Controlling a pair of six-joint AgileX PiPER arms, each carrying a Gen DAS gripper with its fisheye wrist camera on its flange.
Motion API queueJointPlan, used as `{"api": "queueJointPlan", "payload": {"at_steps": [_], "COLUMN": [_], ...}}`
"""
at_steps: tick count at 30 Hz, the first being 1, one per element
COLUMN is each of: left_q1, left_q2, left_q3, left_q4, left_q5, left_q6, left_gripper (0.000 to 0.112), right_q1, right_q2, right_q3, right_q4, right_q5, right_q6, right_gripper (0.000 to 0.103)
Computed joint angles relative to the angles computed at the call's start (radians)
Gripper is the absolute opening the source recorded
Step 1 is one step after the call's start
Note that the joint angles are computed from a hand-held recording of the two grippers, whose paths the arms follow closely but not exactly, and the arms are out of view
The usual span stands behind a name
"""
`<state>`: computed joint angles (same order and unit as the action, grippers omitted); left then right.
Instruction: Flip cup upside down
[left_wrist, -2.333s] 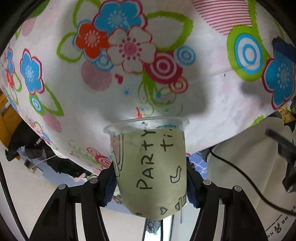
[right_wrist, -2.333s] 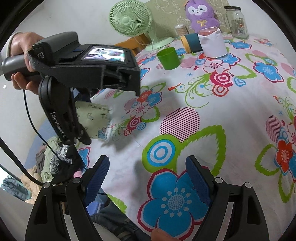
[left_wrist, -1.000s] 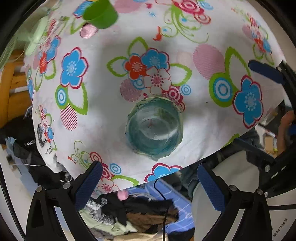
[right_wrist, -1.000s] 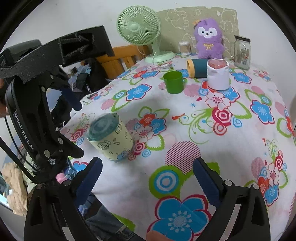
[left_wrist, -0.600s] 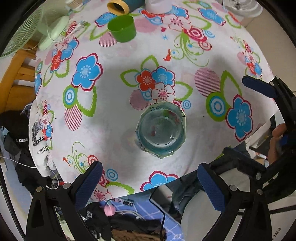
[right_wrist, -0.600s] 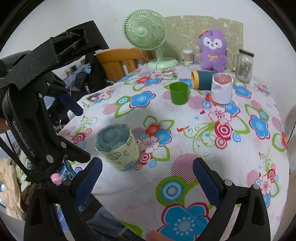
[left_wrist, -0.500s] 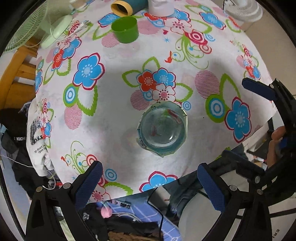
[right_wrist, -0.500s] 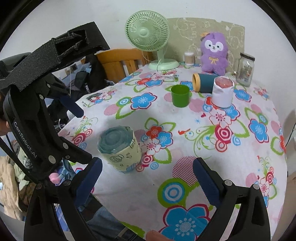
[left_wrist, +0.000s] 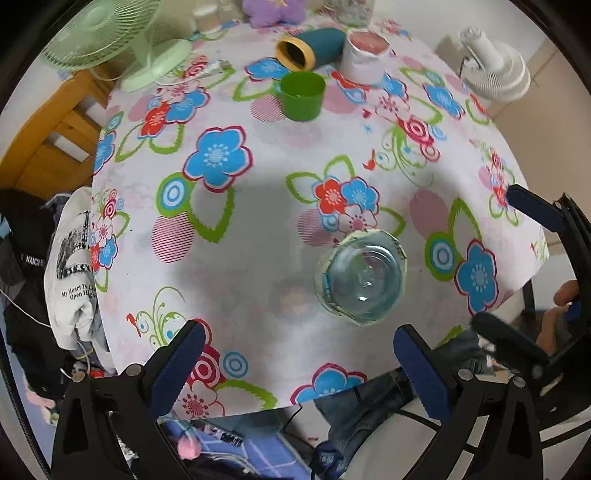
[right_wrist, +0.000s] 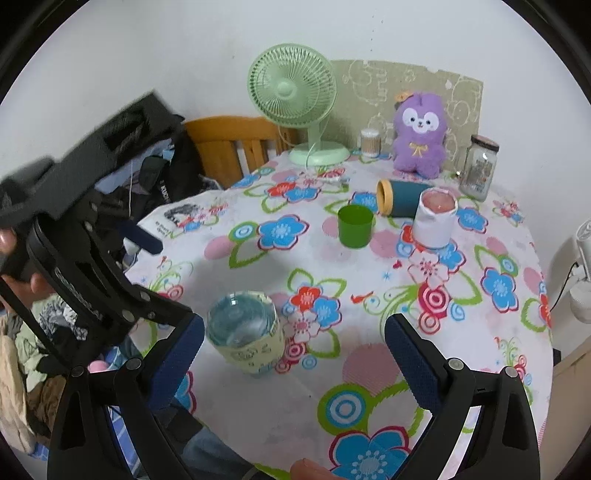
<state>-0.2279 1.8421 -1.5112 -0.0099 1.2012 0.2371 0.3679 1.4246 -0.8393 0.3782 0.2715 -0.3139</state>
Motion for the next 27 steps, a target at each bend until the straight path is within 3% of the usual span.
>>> {"api": "queueJointPlan", "payload": {"at_steps": [7, 11, 19, 23, 27], "left_q1": [0.068, 0.094, 0.154, 0.153, 0.145], "left_q2": [-0.048, -0.099, -0.149, -0.192, -0.210], "left_q3": [0.084, 0.161, 0.249, 0.333, 0.404], "left_q4": [-0.036, -0.027, -0.160, -0.209, -0.236], "left_q5": [-0.106, -0.227, -0.351, -0.486, -0.602], "left_q6": [0.023, 0.024, 0.088, 0.105, 0.117], "left_gripper": [0.103, 0.103, 0.103, 0.103, 0.103], "right_q1": [0.039, 0.046, 0.095, 0.135, 0.162], "right_q2": [-0.006, -0.011, -0.028, -0.029, -0.033], "right_q3": [-0.024, -0.034, -0.037, -0.033, -0.028], "right_q4": [-0.239, -0.305, -0.567, -0.803, -0.911], "right_q5": [-0.026, -0.028, -0.027, -0.020, -0.009], "right_q6": [0.266, 0.341, 0.608, 0.852, 0.965], "right_gripper": [0.099, 0.099, 0.099, 0.099, 0.099]}}
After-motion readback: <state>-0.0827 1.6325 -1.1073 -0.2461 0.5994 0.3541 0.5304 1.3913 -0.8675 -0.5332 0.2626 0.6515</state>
